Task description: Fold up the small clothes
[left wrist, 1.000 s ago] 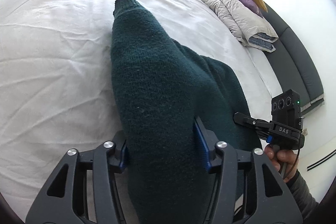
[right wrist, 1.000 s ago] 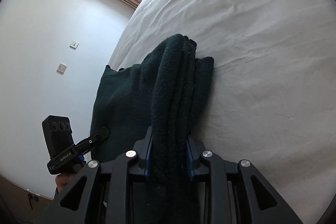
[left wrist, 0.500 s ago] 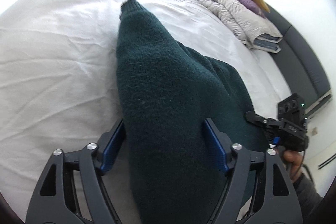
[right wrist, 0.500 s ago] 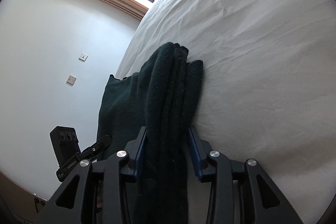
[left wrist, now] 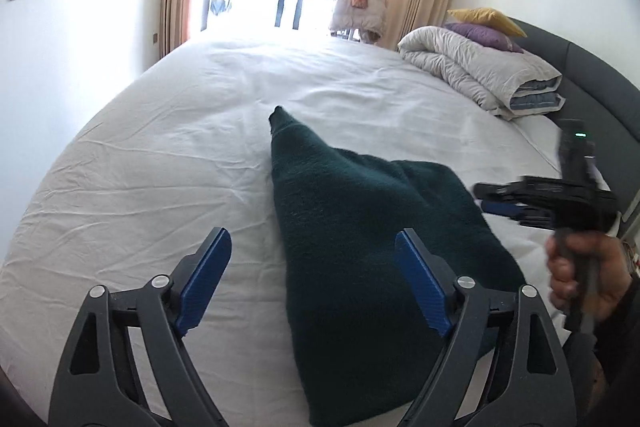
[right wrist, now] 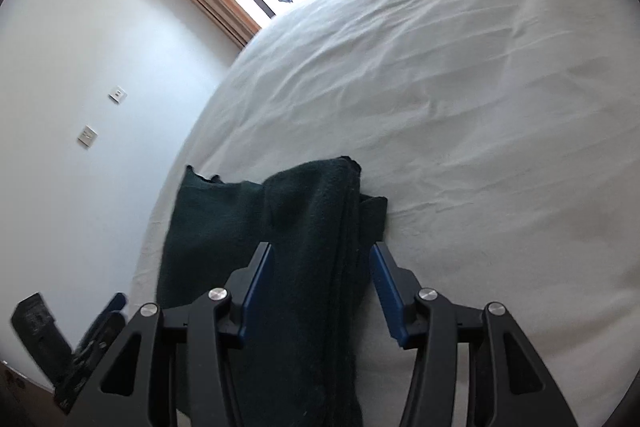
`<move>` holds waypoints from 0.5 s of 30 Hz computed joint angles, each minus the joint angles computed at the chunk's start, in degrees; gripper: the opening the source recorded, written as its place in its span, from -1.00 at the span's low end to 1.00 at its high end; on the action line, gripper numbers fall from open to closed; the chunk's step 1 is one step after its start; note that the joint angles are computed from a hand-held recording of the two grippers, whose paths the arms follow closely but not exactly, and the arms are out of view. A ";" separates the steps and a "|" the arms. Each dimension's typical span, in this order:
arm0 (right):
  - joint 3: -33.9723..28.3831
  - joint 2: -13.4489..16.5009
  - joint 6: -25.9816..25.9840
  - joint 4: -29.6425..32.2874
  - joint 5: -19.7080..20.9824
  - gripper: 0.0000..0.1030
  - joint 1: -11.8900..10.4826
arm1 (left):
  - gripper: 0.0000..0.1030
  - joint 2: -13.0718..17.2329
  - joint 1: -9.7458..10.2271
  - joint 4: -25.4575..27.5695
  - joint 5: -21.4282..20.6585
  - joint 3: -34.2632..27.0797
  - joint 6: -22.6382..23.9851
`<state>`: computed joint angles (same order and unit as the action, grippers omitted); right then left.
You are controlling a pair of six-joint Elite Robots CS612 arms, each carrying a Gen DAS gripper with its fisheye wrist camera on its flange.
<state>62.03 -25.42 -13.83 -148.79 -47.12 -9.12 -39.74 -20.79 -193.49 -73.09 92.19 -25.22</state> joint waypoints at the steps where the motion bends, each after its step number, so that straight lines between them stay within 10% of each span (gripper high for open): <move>1: -1.46 0.66 -0.47 1.47 -2.40 0.03 0.58 | 0.75 0.01 -0.16 -0.58 -0.16 -0.01 0.31; 4: -4.40 2.50 -2.43 5.76 -3.73 -0.56 1.03 | 0.83 -0.10 -0.54 -0.02 0.64 -0.22 2.22; 15: -3.65 5.08 3.89 1.08 7.57 -0.68 -1.64 | 0.84 4.85 0.74 12.83 -6.29 -8.07 0.34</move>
